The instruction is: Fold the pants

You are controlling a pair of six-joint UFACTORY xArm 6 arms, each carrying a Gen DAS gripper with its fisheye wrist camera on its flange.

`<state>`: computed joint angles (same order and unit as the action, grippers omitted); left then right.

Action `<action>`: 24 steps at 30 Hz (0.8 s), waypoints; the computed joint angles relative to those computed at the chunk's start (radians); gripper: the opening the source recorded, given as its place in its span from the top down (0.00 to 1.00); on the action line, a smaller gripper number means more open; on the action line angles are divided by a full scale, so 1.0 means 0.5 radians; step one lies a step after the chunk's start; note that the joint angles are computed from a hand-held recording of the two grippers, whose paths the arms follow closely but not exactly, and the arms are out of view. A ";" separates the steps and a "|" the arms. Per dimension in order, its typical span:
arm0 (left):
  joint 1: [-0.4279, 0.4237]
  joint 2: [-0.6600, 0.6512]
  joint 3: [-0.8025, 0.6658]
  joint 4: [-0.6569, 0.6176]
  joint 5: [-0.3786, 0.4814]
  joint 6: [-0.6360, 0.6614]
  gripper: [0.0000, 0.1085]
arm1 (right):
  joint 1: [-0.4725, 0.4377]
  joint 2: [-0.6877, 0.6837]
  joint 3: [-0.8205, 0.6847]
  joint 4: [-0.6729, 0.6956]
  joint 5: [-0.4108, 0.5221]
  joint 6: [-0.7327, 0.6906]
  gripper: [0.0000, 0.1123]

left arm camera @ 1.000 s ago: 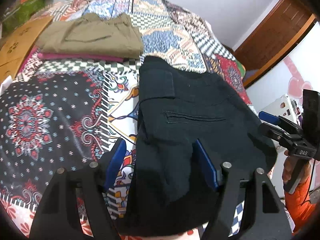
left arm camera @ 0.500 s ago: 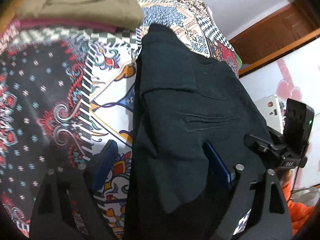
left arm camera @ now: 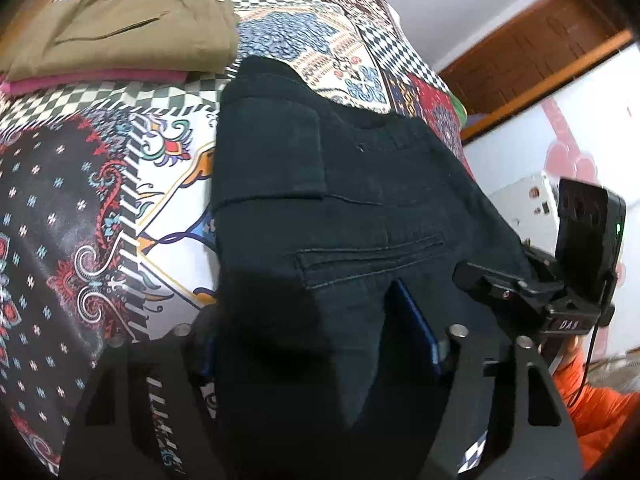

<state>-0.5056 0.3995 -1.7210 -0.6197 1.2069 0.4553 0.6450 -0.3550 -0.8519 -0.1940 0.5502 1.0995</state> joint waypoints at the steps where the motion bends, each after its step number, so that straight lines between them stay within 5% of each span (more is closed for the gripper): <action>1: -0.004 -0.020 0.023 0.009 -0.027 0.002 0.37 | 0.004 0.007 -0.016 -0.007 0.009 -0.008 0.48; 13: -0.089 -0.283 0.275 0.158 -0.298 0.020 0.63 | 0.051 0.014 -0.094 -0.252 0.114 0.095 0.67; 24: -0.120 -0.529 0.485 0.141 -0.454 0.092 0.70 | 0.080 -0.062 -0.130 -0.384 0.152 0.220 0.74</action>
